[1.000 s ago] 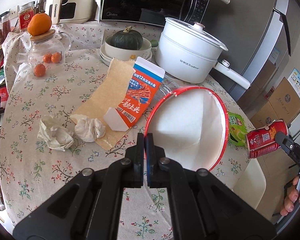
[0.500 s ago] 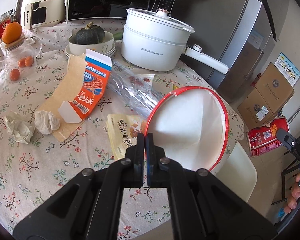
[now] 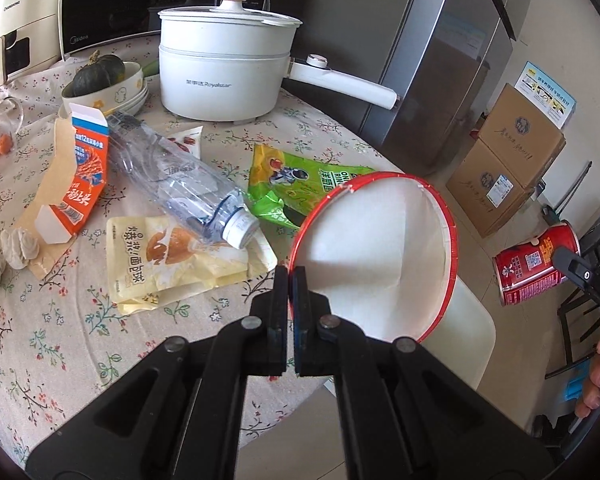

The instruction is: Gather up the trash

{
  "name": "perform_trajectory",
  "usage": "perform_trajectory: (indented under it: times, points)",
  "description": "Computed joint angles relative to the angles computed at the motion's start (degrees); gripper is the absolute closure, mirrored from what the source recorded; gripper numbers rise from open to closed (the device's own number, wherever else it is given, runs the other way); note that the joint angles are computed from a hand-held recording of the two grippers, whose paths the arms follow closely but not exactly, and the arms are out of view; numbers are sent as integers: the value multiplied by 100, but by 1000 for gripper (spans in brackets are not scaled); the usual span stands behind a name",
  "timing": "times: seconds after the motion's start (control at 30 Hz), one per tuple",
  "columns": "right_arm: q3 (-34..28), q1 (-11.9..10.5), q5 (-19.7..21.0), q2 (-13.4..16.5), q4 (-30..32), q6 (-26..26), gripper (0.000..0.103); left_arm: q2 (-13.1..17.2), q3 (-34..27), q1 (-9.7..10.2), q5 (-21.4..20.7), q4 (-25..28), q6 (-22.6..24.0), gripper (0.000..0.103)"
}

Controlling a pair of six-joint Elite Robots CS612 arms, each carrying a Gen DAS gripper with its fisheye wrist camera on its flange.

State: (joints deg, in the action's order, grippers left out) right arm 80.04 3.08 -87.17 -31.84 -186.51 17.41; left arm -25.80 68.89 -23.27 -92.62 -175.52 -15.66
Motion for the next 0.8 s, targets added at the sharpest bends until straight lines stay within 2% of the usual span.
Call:
perform_trajectory:
  times: [0.53,0.8]
  points:
    - [550,-240,-48,-161,-10,68,45,205,-264,-378,-36,235,537,101]
    - [552,-318,-94,-118,388,58,45,344,-412,-539,188,410,805,101]
